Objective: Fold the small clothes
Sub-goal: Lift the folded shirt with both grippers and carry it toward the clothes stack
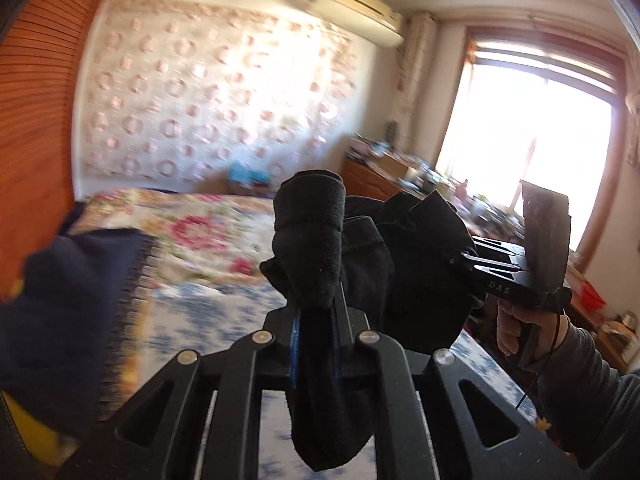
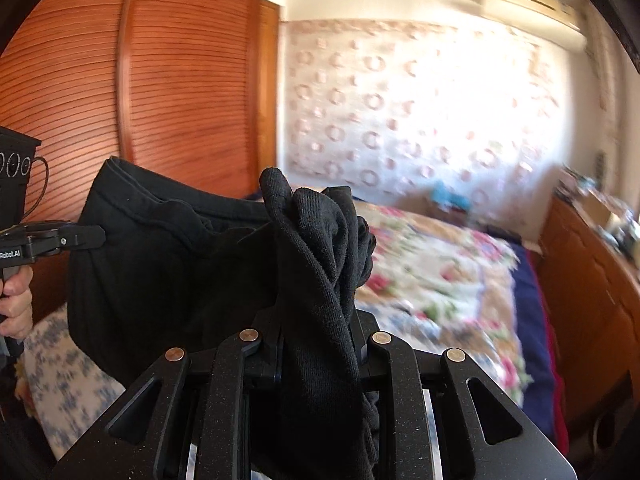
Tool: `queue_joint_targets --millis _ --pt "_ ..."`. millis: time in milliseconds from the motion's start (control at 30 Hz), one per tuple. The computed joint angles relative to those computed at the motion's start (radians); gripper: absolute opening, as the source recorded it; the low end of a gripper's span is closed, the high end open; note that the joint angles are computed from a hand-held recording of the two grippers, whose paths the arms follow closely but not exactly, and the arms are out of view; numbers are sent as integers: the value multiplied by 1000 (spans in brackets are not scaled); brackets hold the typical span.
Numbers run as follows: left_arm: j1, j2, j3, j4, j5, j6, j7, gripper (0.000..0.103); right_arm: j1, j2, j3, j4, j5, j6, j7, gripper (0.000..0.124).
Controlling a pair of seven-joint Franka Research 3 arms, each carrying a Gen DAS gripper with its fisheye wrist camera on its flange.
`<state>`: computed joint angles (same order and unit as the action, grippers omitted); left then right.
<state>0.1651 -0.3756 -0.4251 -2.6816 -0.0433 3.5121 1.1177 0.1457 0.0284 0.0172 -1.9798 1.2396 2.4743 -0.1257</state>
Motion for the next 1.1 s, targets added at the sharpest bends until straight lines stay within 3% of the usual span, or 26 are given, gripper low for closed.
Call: queue_joint_targets --millis 167,333,400,433,500,567,633,800,900,967,1033,1100 --pt "122 -175 -39 -139 -70 16 -14 8 68 53 62 89 -21 -11 13 19" --pt "240 -247 -73 -234 -122 38 -50 8 150 170 136 249 -108 -3 73 19" --pt "250 -229 -34 -255 -72 68 -99 8 187 231 164 324 -167 12 109 19" --pt "263 -228 -42 -270 -106 73 -84 8 209 267 176 366 -213 17 139 19" --pt "330 -215 -123 -274 -189 66 -36 8 259 350 196 458 -321 34 204 19" --pt "364 -176 -131 -289 -180 82 -63 8 293 417 210 527 -411 40 260 19" --pt "407 -162 -183 -298 -225 73 -47 8 335 487 215 592 -506 59 316 19" --pt "401 -106 -167 -324 -272 107 -14 8 375 632 226 745 -650 49 457 19" --pt "405 -83 -188 -323 -331 116 24 9 382 695 235 830 -694 31 524 19" --pt "376 -69 -154 -319 -339 111 42 13 377 719 248 864 -705 23 544 22" --pt "353 -76 -142 -321 -357 101 60 15 365 714 261 850 -696 43 558 37" --pt "349 -106 -158 -326 -384 79 85 24 348 671 270 779 -676 115 550 55"
